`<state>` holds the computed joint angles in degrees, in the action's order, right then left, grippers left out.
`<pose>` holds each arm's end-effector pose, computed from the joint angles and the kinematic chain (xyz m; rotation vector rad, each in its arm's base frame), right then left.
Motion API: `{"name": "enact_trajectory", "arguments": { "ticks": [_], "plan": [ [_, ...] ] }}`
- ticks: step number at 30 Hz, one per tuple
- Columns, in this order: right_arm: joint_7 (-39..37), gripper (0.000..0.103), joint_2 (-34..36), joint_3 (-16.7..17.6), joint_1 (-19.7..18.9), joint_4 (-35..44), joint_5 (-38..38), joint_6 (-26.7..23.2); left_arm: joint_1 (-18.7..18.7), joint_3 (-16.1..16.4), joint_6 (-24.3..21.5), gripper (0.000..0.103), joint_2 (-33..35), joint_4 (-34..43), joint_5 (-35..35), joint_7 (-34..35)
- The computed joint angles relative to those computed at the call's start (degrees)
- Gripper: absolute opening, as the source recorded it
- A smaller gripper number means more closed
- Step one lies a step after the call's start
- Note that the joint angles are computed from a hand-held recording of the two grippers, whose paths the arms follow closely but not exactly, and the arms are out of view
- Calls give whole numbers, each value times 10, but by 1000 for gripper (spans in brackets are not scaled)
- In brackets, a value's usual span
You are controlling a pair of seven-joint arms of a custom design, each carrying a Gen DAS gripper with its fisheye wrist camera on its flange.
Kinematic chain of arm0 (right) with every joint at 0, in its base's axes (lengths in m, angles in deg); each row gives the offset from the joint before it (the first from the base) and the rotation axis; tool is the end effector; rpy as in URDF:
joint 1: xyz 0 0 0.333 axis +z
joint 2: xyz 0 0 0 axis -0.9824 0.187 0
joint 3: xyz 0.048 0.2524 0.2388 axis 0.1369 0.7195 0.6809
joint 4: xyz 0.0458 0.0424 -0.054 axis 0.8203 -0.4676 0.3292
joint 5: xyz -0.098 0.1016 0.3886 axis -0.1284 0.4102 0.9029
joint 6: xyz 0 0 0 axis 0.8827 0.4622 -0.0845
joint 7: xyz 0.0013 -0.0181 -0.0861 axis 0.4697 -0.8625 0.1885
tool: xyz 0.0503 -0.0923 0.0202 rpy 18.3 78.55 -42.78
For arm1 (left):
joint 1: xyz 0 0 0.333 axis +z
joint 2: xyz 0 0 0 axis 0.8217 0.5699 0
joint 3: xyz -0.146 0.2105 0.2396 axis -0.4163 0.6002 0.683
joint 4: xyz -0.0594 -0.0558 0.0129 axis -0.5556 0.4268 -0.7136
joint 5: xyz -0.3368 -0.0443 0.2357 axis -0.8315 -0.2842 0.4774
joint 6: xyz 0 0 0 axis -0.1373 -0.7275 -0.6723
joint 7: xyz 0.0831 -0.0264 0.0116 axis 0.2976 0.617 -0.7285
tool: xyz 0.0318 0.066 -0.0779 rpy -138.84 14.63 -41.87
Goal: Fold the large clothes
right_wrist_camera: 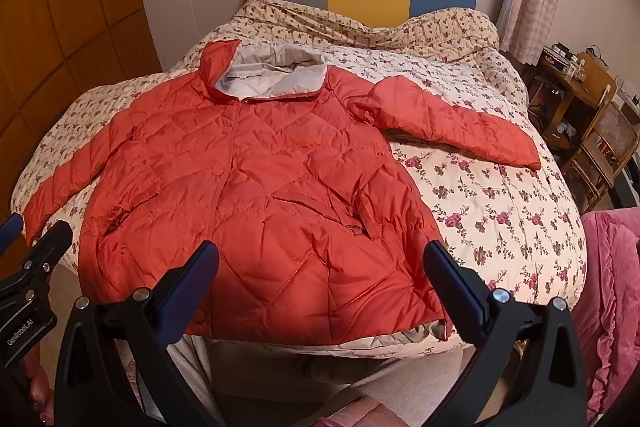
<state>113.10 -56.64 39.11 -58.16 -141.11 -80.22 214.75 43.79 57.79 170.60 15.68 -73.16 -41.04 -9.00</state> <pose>0.4715 0.3206 0.6281 -2.0160 1.6099 -0.5858 0.3680 -0.2433 0.6133 -1.9243 1.4000 -0.5991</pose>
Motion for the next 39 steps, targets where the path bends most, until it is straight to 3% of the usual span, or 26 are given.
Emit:
{"name": "enact_trajectory", "arguments": {
  "ticks": [13, 16, 19, 25, 29, 33, 39],
  "plan": [
    [6, 101, 4, -2, 0, 3, 0, -8, -4, 12, 20, 100, 4, -3, -17, 16],
    [1, 101, 8, -3, 1, 4, -2, -6, -11, 27, 50, 100, 3, -14, -35, 31],
    [-15, 101, 15, -9, 2, 1, 9, 13, -15, 50, 108, 100, 3, -36, -65, 44],
    [-62, 101, 55, -24, 2, 1, 17, 66, 3, 70, 185, 100, 35, -53, -100, 72],
    [-144, 101, 100, -43, 5, 8, 97, 134, 19, 86, 221, 100, 76, -42, -124, 101],
    [-218, 101, 162, -55, 6, 77, 172, 95, 63, 69, 221, 100, 124, 2, -84, 100],
    [-200, 101, 257, -88, 23, 200, 163, 53, 79, 89, 224, 100, 229, 103, -69, 123]
  ]
}}
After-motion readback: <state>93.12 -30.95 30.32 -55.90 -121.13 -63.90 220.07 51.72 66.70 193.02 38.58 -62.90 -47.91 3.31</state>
